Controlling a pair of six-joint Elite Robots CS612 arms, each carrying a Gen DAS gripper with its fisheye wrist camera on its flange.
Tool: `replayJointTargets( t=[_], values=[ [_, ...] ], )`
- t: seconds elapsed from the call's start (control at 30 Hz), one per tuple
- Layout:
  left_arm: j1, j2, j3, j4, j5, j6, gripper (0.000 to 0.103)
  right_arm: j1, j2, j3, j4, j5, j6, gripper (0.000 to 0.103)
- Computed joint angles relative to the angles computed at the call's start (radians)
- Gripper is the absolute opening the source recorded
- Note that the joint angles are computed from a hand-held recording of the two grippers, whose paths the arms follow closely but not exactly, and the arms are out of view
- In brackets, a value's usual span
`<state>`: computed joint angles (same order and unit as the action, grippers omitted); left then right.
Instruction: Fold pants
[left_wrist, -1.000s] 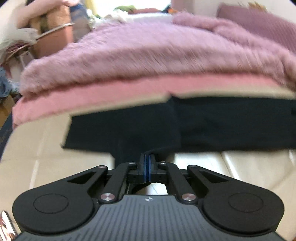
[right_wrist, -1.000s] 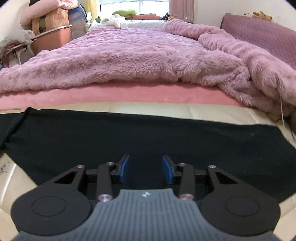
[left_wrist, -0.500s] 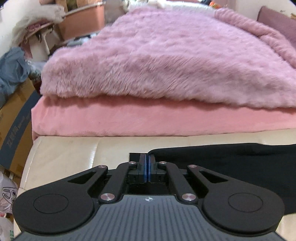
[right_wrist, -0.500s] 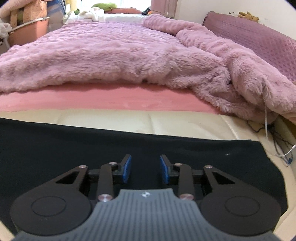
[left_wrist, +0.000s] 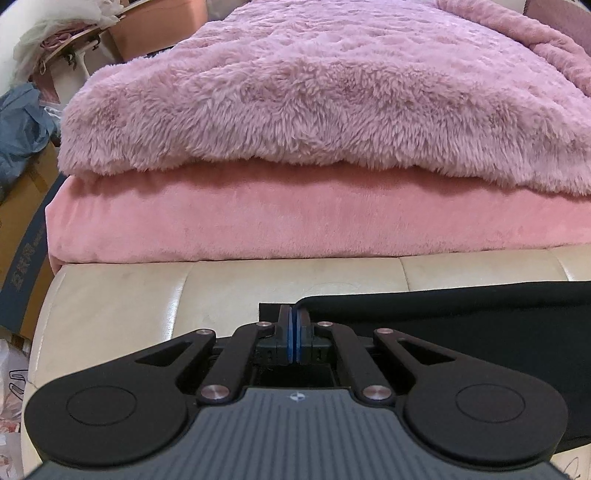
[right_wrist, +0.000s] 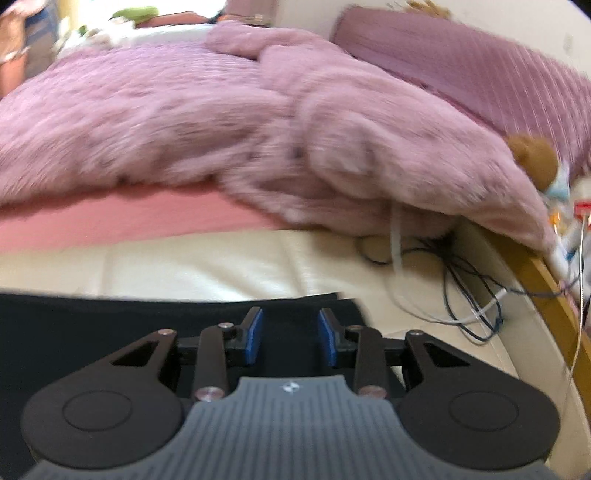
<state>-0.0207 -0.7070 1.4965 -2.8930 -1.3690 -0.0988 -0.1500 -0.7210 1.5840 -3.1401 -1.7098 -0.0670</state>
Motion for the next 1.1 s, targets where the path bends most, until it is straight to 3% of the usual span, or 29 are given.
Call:
replayJointTargets(
  t=[0.07, 0.17, 0.33, 0.47, 0.63, 0.7, 0.77, 0.8, 0.93, 0.97, 1.0, 1.1],
  values=[
    [-0.003, 0.0, -0.002, 0.011, 0.01, -0.003, 0.001, -0.026, 0.004, -0.016, 0.023, 0.03, 0.025, 0.038],
    [-0.009, -0.002, -0.003, 0.026, 0.029, -0.003, 0.001, -0.048, 0.017, -0.036, 0.041, 0.052, 0.04, 0.043],
    [-0.014, -0.008, 0.003, 0.036, 0.049, -0.009, 0.001, -0.073, 0.037, -0.072, 0.138, 0.139, 0.096, 0.041],
    [-0.016, -0.015, 0.011, 0.041, 0.057, -0.015, 0.001, -0.09, 0.046, -0.068, 0.129, 0.194, 0.164, 0.04],
    [-0.019, -0.023, 0.019, 0.05, 0.068, -0.023, 0.001, -0.104, 0.053, -0.086, 0.161, 0.238, 0.167, 0.047],
    [-0.023, -0.025, 0.024, 0.05, 0.079, -0.025, 0.001, -0.109, 0.057, -0.101, 0.205, 0.268, 0.153, 0.043],
    [-0.025, -0.028, 0.031, 0.048, 0.088, -0.026, 0.001, -0.096, 0.058, -0.111, 0.226, 0.23, 0.08, 0.036],
    [-0.027, -0.031, 0.036, 0.043, 0.095, -0.028, 0.001, -0.089, 0.056, -0.108, 0.21, 0.207, 0.042, 0.028],
    [-0.031, -0.045, 0.065, 0.005, 0.116, -0.034, 0.001, -0.066, 0.038, -0.059, 0.078, 0.137, -0.075, 0.024],
    [-0.033, -0.048, 0.072, -0.006, 0.125, -0.037, 0.001, -0.063, 0.033, -0.046, 0.049, 0.122, -0.092, 0.006],
    [-0.035, -0.053, 0.08, -0.019, 0.134, -0.038, 0.001, -0.061, 0.027, -0.032, 0.02, 0.11, -0.1, 0.0],
    [-0.041, -0.063, 0.097, -0.047, 0.162, -0.029, 0.001, -0.066, 0.015, -0.003, -0.057, 0.108, -0.08, 0.0]
  ],
)
